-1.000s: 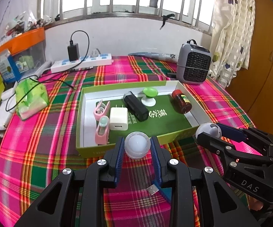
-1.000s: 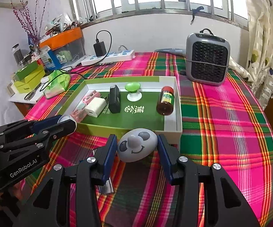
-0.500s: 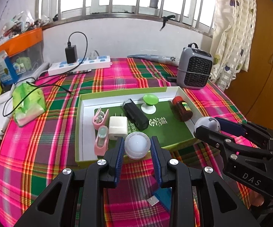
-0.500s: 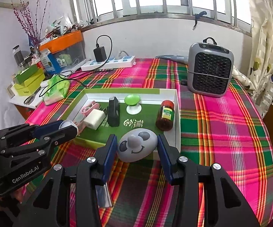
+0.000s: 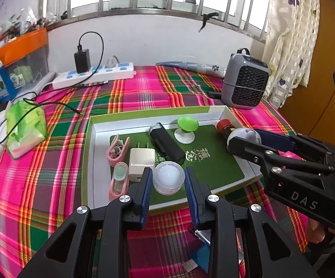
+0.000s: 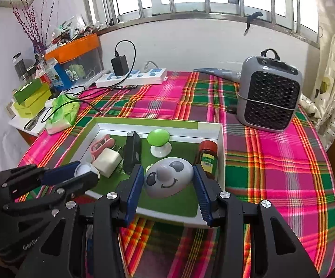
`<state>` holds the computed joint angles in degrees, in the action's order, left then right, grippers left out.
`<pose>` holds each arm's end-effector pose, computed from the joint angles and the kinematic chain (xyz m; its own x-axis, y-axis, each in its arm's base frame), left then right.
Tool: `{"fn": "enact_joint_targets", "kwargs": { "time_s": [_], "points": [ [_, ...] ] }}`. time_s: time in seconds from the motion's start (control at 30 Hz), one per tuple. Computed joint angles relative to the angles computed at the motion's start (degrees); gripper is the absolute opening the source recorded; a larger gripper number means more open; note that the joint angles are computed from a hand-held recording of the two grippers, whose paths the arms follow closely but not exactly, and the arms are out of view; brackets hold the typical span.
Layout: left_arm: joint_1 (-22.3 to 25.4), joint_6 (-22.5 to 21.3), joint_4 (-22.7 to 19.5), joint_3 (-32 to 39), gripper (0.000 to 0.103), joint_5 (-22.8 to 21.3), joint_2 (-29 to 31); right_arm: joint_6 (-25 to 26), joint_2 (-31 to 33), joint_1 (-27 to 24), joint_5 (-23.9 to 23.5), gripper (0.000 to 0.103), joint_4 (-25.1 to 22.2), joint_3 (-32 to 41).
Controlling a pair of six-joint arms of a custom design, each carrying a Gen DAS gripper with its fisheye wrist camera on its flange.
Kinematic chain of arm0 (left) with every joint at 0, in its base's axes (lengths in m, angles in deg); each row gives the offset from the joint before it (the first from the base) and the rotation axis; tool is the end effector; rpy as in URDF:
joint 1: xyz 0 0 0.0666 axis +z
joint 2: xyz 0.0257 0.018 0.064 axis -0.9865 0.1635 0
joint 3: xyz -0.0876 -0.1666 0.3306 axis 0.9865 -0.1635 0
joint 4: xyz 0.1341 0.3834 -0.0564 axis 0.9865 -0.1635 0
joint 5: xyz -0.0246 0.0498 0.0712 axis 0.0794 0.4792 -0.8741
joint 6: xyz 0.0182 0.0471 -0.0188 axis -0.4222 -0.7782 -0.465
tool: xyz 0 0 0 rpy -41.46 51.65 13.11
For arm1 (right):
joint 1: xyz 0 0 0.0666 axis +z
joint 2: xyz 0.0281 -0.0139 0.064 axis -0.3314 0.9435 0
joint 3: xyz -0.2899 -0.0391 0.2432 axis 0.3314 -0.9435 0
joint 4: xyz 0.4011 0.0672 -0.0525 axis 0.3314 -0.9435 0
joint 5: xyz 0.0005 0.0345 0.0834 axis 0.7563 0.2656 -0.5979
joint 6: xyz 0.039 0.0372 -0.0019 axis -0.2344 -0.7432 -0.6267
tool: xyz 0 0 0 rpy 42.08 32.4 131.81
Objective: Organize rigid objects
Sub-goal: 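Lift white ball and grey-and-white round toy and carry them over the tray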
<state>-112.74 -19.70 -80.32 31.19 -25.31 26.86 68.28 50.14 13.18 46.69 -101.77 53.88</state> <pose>0.4172 -0.2565 0.4004 -0.7207 0.1099 -0.6845 0.2398 0.9659 -0.0974 0.4293 0.2674 0.4031 -0.7036 -0.0826 -0.7058 -0.2404 0.9623 0.1271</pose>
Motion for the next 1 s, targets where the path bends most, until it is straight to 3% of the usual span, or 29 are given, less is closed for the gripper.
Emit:
{"fn": "enact_joint_targets", "kwargs": {
  "time_s": [0.6,1.0],
  "points": [
    [0.4,-0.2,-0.2,2.2,0.027,1.1,4.5,1.8,6.0,-2.2,-5.0,0.045,-1.0,4.1],
    [0.0,-0.8,0.1,2.6,0.027,1.5,5.4,3.1,7.4,-2.3,-4.1,0.045,-1.0,4.6]
  ]
}}
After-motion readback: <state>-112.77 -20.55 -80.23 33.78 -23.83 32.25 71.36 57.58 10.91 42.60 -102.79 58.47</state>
